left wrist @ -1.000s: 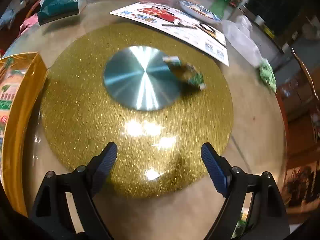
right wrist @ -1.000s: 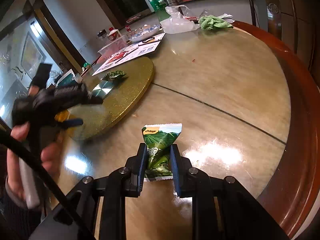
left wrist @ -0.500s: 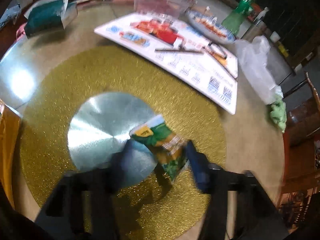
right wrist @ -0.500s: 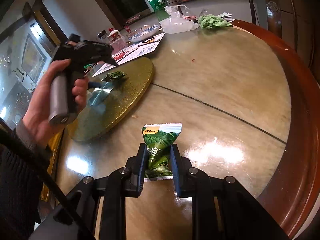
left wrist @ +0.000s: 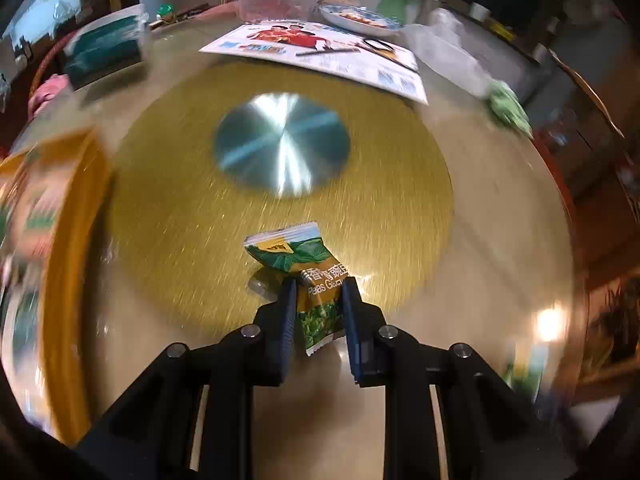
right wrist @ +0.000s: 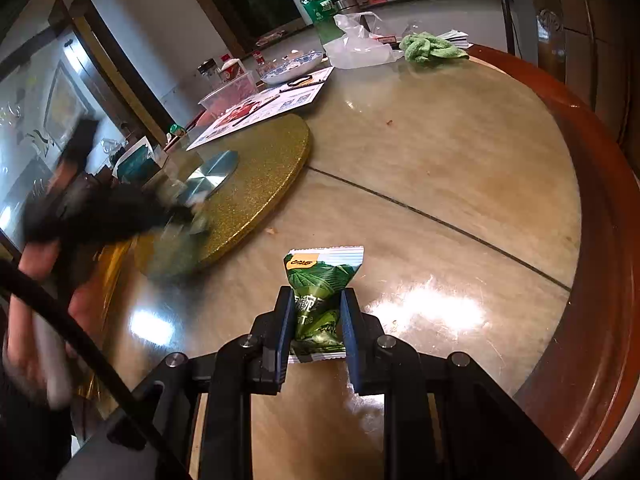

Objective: Organize snacks
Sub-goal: 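Carry both pea packets into the box and open both grippers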

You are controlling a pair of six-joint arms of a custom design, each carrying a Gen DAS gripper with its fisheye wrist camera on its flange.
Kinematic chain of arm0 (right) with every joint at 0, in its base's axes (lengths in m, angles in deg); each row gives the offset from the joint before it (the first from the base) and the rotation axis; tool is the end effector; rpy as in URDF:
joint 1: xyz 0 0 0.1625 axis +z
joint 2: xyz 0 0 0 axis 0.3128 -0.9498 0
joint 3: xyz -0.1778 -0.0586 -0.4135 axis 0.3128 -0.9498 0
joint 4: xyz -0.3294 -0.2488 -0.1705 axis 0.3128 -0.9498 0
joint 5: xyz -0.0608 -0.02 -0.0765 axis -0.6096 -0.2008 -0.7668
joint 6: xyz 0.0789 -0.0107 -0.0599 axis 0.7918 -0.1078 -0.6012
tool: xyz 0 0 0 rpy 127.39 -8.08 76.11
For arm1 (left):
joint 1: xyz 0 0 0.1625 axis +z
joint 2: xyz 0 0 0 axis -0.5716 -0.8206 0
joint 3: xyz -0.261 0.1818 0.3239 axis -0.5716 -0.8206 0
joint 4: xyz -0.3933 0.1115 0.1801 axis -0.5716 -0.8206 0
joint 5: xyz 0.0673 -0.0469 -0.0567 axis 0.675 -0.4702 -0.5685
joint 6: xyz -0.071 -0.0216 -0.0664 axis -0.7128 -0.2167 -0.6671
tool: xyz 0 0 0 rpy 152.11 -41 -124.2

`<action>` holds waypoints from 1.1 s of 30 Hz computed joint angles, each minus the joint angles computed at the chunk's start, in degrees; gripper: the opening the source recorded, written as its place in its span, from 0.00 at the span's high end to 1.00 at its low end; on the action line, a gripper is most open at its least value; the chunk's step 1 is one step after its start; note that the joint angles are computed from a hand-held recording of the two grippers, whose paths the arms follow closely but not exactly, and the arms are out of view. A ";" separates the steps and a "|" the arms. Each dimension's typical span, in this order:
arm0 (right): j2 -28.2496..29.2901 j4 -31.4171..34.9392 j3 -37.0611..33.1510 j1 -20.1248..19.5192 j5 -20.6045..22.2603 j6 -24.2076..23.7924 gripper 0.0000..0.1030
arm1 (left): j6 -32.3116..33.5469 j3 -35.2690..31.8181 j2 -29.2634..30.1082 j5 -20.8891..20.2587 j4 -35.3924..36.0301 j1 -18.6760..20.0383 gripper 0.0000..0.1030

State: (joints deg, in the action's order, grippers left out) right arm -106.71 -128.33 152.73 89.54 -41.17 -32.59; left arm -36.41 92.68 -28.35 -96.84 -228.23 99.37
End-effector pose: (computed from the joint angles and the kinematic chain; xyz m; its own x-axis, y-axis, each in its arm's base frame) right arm 0.2841 -0.5652 0.0355 -0.9155 -0.1915 0.3538 -0.3578 0.7896 -0.4985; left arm -0.0597 -0.6051 0.2960 -0.7935 -0.1431 -0.5915 0.2104 0.8476 -0.4872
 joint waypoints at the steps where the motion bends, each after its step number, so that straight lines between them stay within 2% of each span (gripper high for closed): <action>1: 0.02 0.22 -0.14 0.03 0.06 -0.17 0.79 | 0.48 3.87 -2.75 0.47 -0.99 -1.06 0.77; 3: 0.14 0.49 -0.31 0.17 0.06 -0.70 0.79 | -0.54 9.99 -7.30 1.74 -1.78 -3.13 0.77; 7: 0.40 0.67 -0.50 0.52 0.14 -2.40 0.79 | -6.26 20.50 -17.14 0.99 -1.58 -6.84 0.77; 10: 0.36 0.84 -0.43 0.47 1.14 -3.71 0.80 | -6.78 23.76 -20.28 0.75 -1.47 -8.66 0.77; 15: 0.39 -0.22 0.16 0.79 1.49 -5.42 0.81 | -5.49 25.44 -23.42 -1.84 -2.85 -8.80 0.78; 21: 1.19 -3.43 0.53 1.77 -0.15 -7.04 0.82 | -4.56 28.04 -28.73 -3.78 -3.93 -9.86 0.78; 24: 1.36 -3.25 0.31 2.54 -1.67 -6.11 0.83 | -4.87 29.40 -32.66 -3.62 -3.02 -11.18 0.78; 27: -0.09 0.81 1.41 2.53 5.36 -1.88 0.83 | -5.74 30.44 -37.86 -2.14 -1.16 -12.57 0.78; 33: 2.69 6.64 -1.92 7.99 10.81 -3.26 0.83 | -6.72 30.56 -46.30 2.90 3.49 -14.06 0.78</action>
State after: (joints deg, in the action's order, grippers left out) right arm -104.02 -121.69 150.81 97.53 -30.36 -35.84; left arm -43.13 123.24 -74.65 -93.94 -224.74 85.31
